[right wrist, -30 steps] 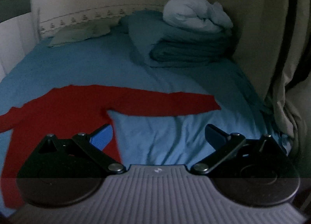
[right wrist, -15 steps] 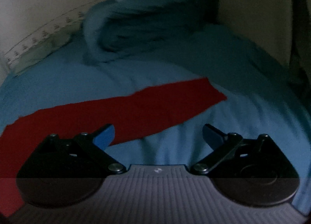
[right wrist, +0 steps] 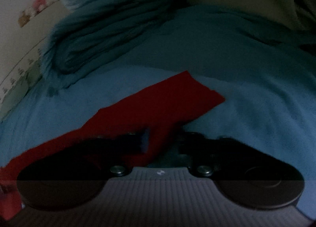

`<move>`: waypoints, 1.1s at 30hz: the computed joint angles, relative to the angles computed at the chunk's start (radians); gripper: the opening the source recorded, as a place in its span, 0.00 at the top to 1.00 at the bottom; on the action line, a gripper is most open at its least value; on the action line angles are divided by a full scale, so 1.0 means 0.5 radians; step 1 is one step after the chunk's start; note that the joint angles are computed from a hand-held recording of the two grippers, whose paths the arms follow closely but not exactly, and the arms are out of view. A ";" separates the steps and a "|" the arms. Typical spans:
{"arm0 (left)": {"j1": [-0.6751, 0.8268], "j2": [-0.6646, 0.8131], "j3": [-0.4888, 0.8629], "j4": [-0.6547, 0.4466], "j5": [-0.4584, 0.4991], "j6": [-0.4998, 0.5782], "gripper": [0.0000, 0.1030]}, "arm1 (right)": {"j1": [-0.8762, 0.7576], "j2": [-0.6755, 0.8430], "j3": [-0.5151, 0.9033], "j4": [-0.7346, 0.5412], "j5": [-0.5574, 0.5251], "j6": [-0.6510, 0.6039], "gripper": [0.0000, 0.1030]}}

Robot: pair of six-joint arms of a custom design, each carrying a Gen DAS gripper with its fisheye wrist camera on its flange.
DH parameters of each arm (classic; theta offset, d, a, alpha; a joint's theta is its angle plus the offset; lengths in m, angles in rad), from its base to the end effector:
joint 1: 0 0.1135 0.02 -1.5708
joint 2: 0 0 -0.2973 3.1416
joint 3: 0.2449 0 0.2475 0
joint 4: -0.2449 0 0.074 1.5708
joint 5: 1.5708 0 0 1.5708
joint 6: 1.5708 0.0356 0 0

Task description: Fold small clothes

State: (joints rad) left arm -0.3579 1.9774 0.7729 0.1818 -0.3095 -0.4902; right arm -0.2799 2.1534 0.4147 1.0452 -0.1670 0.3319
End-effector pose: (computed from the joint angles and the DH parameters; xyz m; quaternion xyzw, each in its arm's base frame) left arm 0.3184 -0.1075 0.0918 -0.1045 0.9463 0.0252 0.3048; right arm 0.2770 -0.0735 0.0452 0.2379 0.8710 0.0865 0.4211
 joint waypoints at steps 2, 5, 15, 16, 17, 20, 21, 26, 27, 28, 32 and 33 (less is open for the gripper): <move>-0.004 0.058 0.039 0.007 -0.039 0.034 0.07 | -0.004 -0.035 0.039 -0.106 -0.003 0.025 0.76; 0.009 0.119 0.119 -0.049 -0.050 0.046 0.03 | 0.058 -0.105 0.077 -0.209 0.057 -0.028 0.79; 0.386 -0.495 -0.358 0.131 0.238 0.178 0.02 | 0.692 -0.756 0.159 -0.497 0.096 0.233 0.79; 0.494 -0.652 -0.453 0.136 0.276 0.244 0.02 | 0.829 -0.810 0.204 -0.528 0.119 0.275 0.79; 0.591 -0.763 -0.501 0.120 0.313 0.304 0.02 | 0.976 -0.845 0.253 -0.544 0.151 0.316 0.79; 1.056 -1.166 -0.672 0.019 0.516 0.583 0.01 | 1.467 -0.813 0.466 -0.540 0.254 0.389 0.79; 1.248 -1.277 -0.724 -0.005 0.601 0.694 0.00 | 1.620 -0.777 0.535 -0.535 0.286 0.389 0.79; 2.291 -1.384 -0.865 -0.025 1.150 1.303 0.00 | 2.296 -0.167 1.127 -0.621 0.403 0.266 0.79; 2.493 -1.305 -0.854 -0.033 1.251 1.430 0.00 | 2.398 -0.026 1.252 -0.684 0.439 0.222 0.80; 2.677 -1.208 -0.829 -0.056 1.337 1.544 0.00 | 2.492 0.122 1.383 -0.761 0.483 0.163 0.80; 3.206 -0.775 -0.629 -0.284 1.675 1.886 0.00 | 2.744 0.537 1.699 -0.978 0.627 0.009 0.80; 3.294 -0.705 -0.588 -0.352 1.753 1.955 0.00 | 2.779 0.590 1.722 -0.991 0.654 0.003 0.80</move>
State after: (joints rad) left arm 1.2891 1.6250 0.4787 0.0057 0.5672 0.4872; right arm 1.1095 2.4484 1.2756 0.5499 0.1602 0.3334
